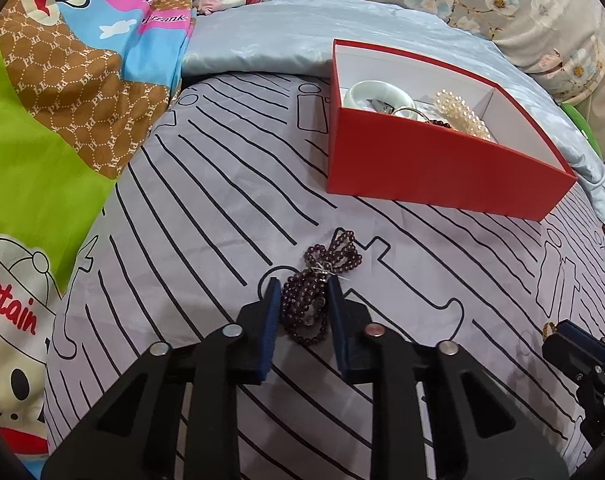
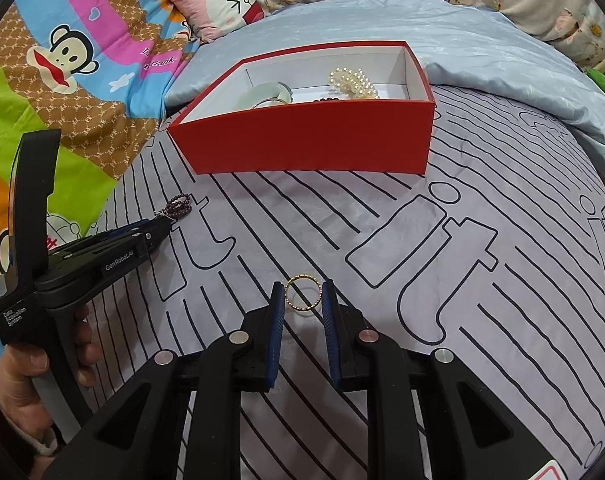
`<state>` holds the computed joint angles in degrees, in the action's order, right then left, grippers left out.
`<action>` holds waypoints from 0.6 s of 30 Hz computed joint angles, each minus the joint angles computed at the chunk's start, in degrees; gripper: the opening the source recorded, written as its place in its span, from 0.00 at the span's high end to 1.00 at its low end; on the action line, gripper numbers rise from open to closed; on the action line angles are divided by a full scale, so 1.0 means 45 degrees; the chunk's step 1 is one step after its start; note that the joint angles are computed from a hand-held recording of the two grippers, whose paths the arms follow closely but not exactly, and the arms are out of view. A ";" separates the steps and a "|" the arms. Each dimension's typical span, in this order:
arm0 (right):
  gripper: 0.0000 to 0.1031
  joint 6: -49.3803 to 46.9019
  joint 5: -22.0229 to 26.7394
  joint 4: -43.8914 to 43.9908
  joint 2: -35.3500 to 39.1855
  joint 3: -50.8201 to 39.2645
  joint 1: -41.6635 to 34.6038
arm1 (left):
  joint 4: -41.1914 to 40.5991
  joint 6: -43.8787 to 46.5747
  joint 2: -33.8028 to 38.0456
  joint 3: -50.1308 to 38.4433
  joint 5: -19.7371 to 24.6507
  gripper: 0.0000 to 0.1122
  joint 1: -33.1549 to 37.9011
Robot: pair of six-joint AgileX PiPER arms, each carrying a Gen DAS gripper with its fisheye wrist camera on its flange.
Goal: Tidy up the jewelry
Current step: 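Grasp the garnet bow bracelet with the left tool while the right tool grasps the gold ring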
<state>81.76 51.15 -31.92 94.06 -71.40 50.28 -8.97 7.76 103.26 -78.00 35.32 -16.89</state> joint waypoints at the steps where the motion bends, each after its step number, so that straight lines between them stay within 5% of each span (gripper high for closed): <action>1: 0.83 -0.0007 -0.0016 0.0009 -0.0008 0.0004 0.0003 | -0.0012 -0.0050 -0.0032 0.0018 0.0033 0.84 0.0004; 18: 0.83 0.0074 0.0433 -0.0212 -0.0437 -0.0044 0.0350 | -0.1622 0.0685 -0.1615 0.0750 0.1006 0.93 0.0092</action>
<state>82.09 53.10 -32.87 92.10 -71.60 51.86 -16.27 10.84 95.99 -74.62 39.84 -16.48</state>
